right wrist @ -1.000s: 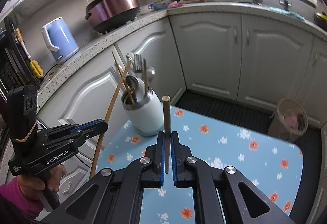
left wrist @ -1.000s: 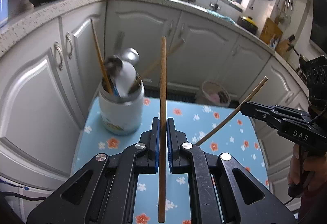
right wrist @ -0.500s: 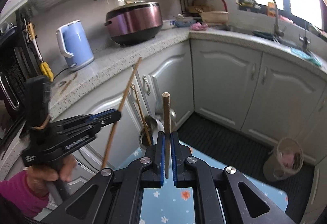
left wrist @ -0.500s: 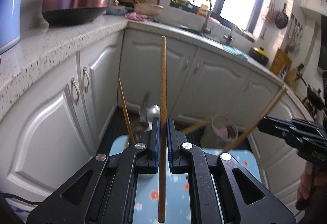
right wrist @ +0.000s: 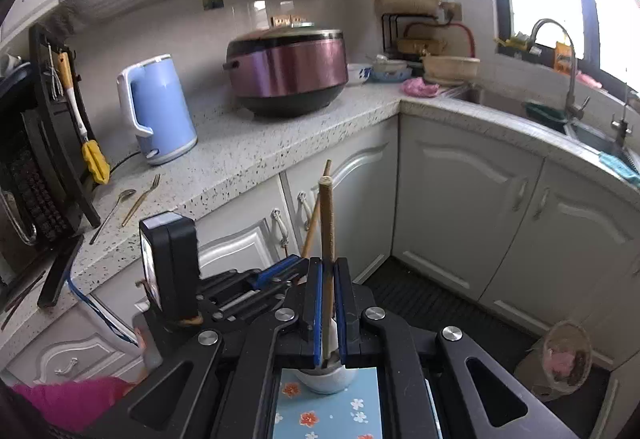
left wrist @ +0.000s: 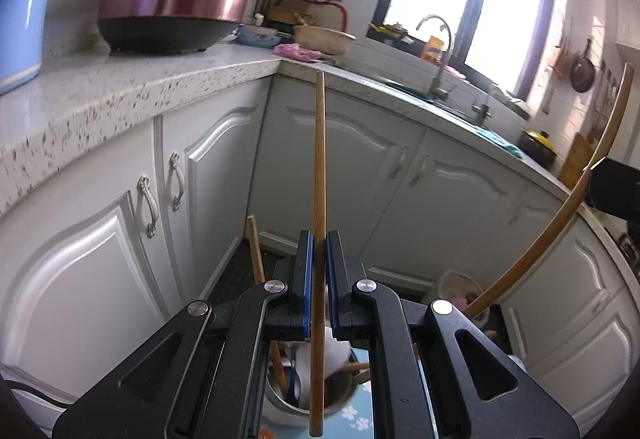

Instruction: Organize utensils

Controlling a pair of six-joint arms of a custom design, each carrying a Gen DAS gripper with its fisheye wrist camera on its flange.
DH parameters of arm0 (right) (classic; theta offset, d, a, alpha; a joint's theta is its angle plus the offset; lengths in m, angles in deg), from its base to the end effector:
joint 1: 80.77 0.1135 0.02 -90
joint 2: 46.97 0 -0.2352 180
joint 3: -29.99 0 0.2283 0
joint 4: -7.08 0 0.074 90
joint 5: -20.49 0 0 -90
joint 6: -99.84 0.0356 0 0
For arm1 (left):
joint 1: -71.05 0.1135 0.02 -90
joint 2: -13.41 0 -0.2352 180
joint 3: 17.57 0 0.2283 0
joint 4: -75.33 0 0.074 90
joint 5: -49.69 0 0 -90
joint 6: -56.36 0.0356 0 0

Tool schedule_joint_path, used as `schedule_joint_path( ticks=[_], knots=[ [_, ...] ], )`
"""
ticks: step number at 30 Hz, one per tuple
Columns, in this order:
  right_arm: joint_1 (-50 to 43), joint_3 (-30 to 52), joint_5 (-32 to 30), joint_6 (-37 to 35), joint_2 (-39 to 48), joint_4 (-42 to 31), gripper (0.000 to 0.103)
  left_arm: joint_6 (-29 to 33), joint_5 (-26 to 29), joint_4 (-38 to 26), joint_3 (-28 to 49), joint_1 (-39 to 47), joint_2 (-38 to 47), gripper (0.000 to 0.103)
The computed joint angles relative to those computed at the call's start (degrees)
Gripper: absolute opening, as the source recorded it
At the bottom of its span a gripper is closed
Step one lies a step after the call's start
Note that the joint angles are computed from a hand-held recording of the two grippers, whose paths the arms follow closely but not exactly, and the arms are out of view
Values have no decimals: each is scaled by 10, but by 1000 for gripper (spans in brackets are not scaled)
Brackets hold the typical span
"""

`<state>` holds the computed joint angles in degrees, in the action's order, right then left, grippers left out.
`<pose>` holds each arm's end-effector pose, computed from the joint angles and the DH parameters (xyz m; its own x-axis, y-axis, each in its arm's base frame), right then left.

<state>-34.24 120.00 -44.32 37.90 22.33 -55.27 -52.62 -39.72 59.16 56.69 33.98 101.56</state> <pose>0.1691 0.1563 0.3437 -0.6094 -0.0241 -0.7925 -0.1714 0.9799 0.1020 0.2622 -0.1985 0.2389 -0.5763 0.0278 -0.8168 0.4467 0.8476 -0.2864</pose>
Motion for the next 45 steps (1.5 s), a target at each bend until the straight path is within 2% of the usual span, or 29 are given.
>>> schedule_joint_path(
  ticks=[4,12,16,20,28,30,31,32,34,38,43,45],
  knots=[
    [-36,-41,-45,-12,9,44,5,-9,-24,72,-27,-5,30,5],
    [-94,-126,-114,-15,10,105,5,19,-66,150,-67,-35,51,5],
    [-112,-157,-135,-5,15,133,5,11,-76,182,-99,-36,46,5],
    [-114,-180,-146,7,25,152,5,-10,-66,185,-109,-24,45,5],
    [-121,-201,-159,23,13,153,5,-6,-56,171,-148,-31,6,5],
    [-115,-204,-156,26,10,155,8,-6,-46,157,-152,-28,-5,9],
    [-111,-207,-153,29,6,156,10,-5,-45,146,-155,-28,-13,18],
    [-108,-209,-150,32,4,157,12,-3,-44,140,-158,-29,-20,32],
    [-98,-217,-142,41,-4,161,26,-1,-42,127,-169,-29,-39,48],
    [-67,-234,-114,61,-29,161,29,7,-49,82,-178,-34,-70,58],
    [-13,-271,-72,103,-69,165,30,7,-63,14,-184,-42,-99,60],
    [27,-284,-31,125,-76,168,30,2,-71,-7,-186,-46,-105,60]
  ],
)
